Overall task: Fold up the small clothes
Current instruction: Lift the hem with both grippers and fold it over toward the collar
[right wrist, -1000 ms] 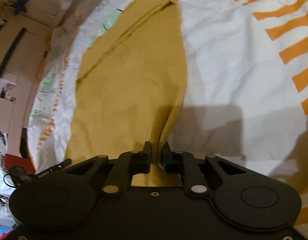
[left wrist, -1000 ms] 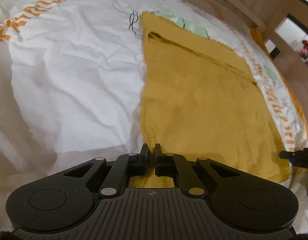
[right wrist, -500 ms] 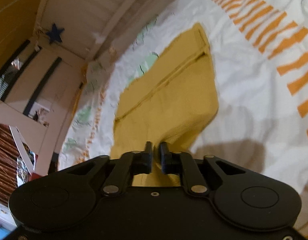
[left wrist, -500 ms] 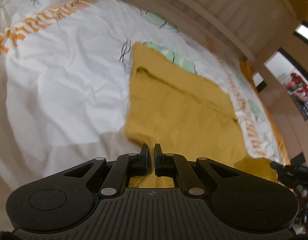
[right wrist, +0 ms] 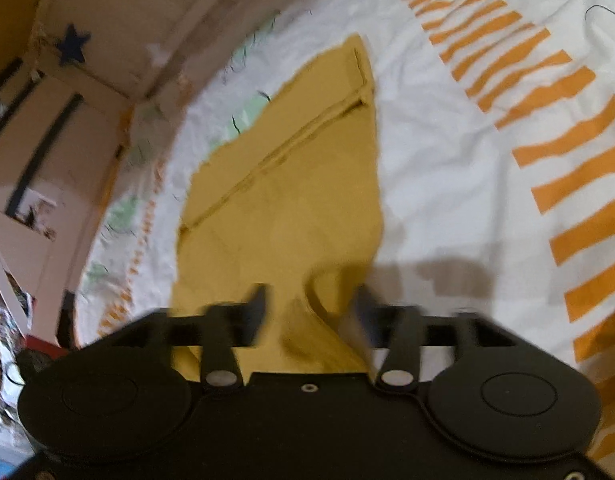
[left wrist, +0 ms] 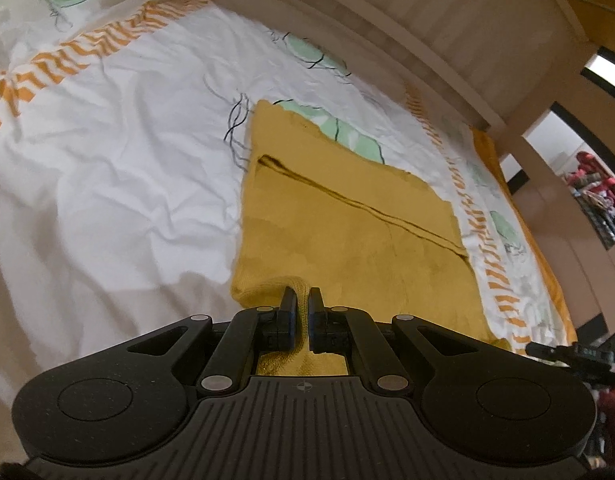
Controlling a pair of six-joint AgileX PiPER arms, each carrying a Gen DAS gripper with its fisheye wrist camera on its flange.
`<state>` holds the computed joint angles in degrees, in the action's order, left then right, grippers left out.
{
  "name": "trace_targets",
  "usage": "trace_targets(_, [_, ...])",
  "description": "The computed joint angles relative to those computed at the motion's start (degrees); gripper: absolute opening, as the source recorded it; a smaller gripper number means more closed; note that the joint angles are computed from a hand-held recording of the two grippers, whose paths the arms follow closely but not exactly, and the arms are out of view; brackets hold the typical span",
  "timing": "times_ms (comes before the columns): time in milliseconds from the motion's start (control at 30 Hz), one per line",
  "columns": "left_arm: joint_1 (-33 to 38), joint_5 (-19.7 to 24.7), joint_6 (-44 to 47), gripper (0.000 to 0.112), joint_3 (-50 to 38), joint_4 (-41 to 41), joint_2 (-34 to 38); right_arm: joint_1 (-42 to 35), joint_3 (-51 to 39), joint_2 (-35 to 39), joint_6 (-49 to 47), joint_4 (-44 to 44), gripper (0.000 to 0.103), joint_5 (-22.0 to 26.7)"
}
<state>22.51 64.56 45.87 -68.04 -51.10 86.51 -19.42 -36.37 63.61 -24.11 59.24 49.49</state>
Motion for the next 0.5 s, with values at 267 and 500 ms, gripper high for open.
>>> trace_targets(267, [0.5,-0.58,0.46,0.005,0.74,0.6,0.03,6.83,-1.14,5.56,-3.15,-0.58,0.067,-3.09])
trace_targets(500, [2.44,0.69,0.51,0.005,1.14,-0.15,-0.05,6.1,-0.26,2.9,-6.67,2.64,0.011,-0.29])
